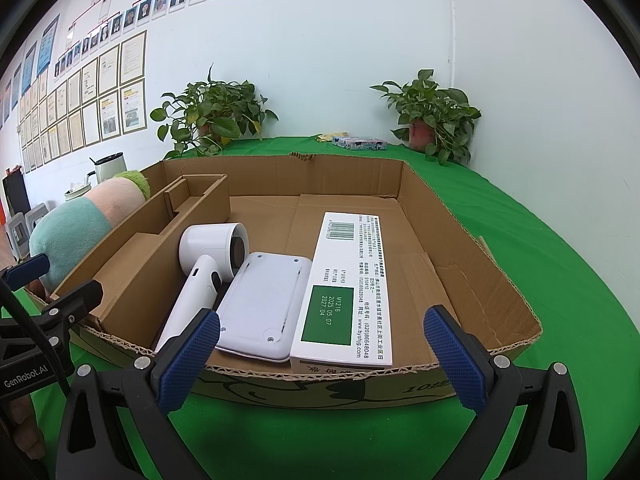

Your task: Organize objects

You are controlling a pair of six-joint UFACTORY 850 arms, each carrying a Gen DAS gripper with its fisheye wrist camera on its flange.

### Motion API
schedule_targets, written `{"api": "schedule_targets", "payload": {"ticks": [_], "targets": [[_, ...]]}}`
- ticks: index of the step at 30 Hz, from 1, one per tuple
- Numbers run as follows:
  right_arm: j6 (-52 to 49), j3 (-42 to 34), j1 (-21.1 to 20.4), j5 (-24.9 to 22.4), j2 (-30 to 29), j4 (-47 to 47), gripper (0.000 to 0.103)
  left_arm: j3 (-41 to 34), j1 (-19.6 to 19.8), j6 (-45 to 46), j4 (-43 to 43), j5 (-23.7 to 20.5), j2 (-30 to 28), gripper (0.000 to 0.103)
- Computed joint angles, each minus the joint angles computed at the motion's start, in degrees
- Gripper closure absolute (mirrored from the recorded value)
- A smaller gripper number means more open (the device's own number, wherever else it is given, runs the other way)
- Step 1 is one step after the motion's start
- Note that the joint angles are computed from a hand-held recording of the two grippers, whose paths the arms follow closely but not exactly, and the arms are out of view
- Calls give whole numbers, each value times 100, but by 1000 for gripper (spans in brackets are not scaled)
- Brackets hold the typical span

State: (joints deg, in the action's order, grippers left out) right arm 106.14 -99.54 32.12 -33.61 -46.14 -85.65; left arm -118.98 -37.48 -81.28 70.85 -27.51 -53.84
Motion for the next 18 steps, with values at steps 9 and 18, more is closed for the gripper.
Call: {"api": "schedule_targets", "payload": {"ticks": [9,18], "targets": [[14,13,-2,6,8,-13,0,11,0,-10,4,1,6,8],[5,6,3,0,6,-2,0,18,-22,-69,78,-79,2,8]]}}
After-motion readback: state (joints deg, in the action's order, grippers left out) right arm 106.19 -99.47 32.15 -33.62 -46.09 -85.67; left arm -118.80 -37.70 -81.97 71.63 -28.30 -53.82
